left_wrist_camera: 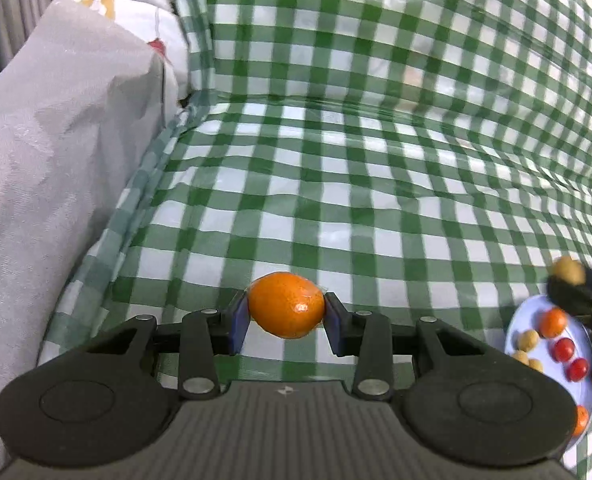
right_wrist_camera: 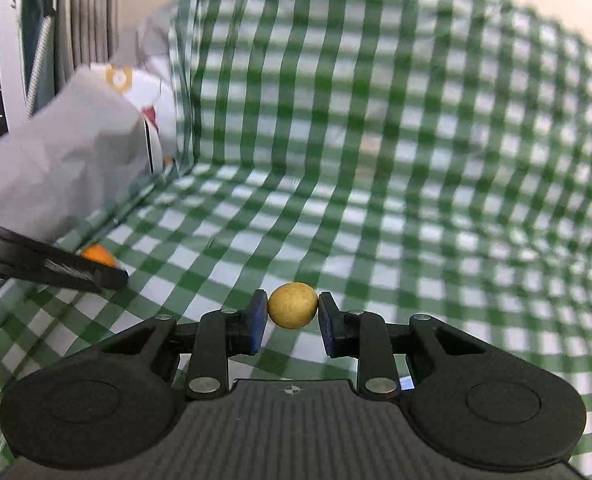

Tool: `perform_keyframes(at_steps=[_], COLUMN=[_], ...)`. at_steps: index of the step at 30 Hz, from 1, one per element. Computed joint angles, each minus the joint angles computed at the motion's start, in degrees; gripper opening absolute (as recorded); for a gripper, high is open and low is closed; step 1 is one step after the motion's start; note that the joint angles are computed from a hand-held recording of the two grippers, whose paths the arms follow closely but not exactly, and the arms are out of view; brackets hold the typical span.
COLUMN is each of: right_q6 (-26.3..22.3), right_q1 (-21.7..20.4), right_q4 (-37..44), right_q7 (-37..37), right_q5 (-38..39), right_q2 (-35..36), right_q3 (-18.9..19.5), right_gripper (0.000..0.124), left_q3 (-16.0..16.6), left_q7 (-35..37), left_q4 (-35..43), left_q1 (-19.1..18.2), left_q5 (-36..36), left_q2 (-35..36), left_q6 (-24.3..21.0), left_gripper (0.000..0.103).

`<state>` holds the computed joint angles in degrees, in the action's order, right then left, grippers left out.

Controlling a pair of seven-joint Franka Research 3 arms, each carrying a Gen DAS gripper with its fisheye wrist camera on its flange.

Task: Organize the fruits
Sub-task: 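Carry both fruits over the blue plate and open both tools to drop them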

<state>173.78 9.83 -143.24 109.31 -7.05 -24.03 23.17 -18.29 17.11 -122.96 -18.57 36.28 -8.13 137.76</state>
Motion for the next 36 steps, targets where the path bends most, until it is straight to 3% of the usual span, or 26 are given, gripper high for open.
perform_keyframes(at_steps=[2, 5, 8, 12, 18, 29, 36], right_q6=[-0.55, -2.3, -7.25, -7.37, -8.0, -8.5, -8.61], right_q1=[1.24, -0.14, -0.27, -2.93, -5.99, -6.99, -5.07], right_q4=[-3.19, -7.76, -10.25, -12.88, -13.83, -14.29, -13.85], right_q7=[-1.32, -0.49, 0.22, 0.53, 0.09, -1.27, -3.2], right_q5=[0.56, 2.21, 4.36, 3.72, 2.54, 1.62, 2.49], right_q2=[-4.87, -11.0, -14.36, -17.26, -16.84, -16.1, -15.08], right_q3=[-2.07, -2.3, -3.81, -4.11, -3.94, -4.6, -6.37], right_gripper=[0.029, 0.029, 0.029, 0.029, 0.029, 0.029, 0.029], left_q3=[-0.39, -0.8, -1.03, -0.99, -0.52, 0.16, 0.65], left_q7=[0.44, 1.19, 1.84, 1.53, 0.62, -1.02, -2.21], left_q4=[0.28, 1.05, 2.01, 3.63, 5.83, 8.69, 10.33], left_q1=[-0.28, -0.79, -1.42, -2.34, -3.57, -5.74, -7.19], left_q5=[1.14, 2.69, 3.93, 4.46, 6.46, 9.15, 14.62], left_q2=[0.21, 0.97, 2.17, 4.26, 6.77, 10.02, 12.68], left_q6=[0.27, 1.05, 1.65, 2.05, 2.35, 1.82, 10.21], left_gripper=[0.043, 0.043, 0.043, 0.043, 0.043, 0.043, 0.043])
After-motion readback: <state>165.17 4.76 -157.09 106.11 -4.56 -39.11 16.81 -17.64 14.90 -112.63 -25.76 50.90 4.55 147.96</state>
